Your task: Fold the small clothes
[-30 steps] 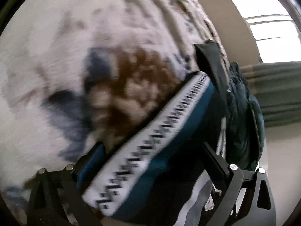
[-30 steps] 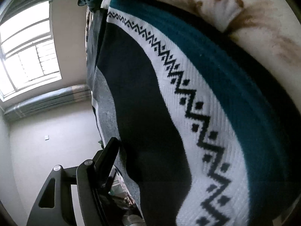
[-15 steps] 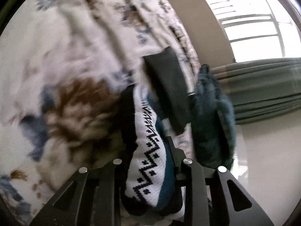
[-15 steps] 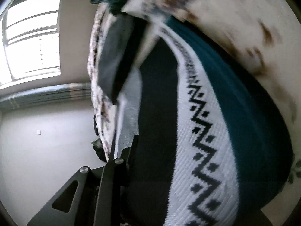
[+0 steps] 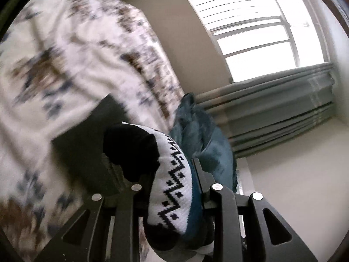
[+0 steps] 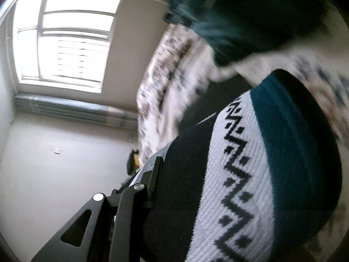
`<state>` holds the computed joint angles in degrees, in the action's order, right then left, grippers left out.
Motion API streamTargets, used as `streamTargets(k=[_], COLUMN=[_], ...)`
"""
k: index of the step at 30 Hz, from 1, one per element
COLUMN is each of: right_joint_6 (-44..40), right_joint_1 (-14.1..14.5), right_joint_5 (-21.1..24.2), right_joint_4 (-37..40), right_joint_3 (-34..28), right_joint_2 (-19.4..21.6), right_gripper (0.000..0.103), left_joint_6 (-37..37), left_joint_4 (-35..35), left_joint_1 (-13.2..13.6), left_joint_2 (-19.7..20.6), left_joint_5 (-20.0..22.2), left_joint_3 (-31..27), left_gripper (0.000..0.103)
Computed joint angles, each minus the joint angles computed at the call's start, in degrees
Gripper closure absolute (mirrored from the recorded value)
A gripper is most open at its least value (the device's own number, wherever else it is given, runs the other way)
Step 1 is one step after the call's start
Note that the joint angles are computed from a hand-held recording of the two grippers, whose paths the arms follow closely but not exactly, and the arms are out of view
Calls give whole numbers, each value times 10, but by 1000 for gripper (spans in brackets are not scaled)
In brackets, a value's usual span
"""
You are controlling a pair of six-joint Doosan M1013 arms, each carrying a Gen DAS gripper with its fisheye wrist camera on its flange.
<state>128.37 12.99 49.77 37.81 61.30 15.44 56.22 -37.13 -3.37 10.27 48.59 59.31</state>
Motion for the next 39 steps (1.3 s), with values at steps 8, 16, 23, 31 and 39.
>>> streamTargets(k=[8, 16, 23, 31, 39], right_joint_6=[-47, -58, 25, 21, -10], right_joint_1=[-1, -2, -12, 16, 75], right_joint_5=[11, 69, 74, 229, 394], right_joint_4=[-7, 25, -42, -264, -482], right_joint_3=[-128, -51, -14, -79, -178], right_joint_2=[132, 143, 102, 108, 133], right_gripper=[82, 69, 64, 57, 0], left_joint_6=[58, 77, 73, 82, 161], left_joint_4=[20, 10, 81, 287, 425], left_joint_1=[13, 28, 17, -18, -67], left_joint_2=[78, 47, 48, 82, 89], left_joint_5=[1, 35, 65, 249, 335], left_joint_3=[-15, 102, 76, -37, -83], left_gripper=[80, 79, 76, 29, 4])
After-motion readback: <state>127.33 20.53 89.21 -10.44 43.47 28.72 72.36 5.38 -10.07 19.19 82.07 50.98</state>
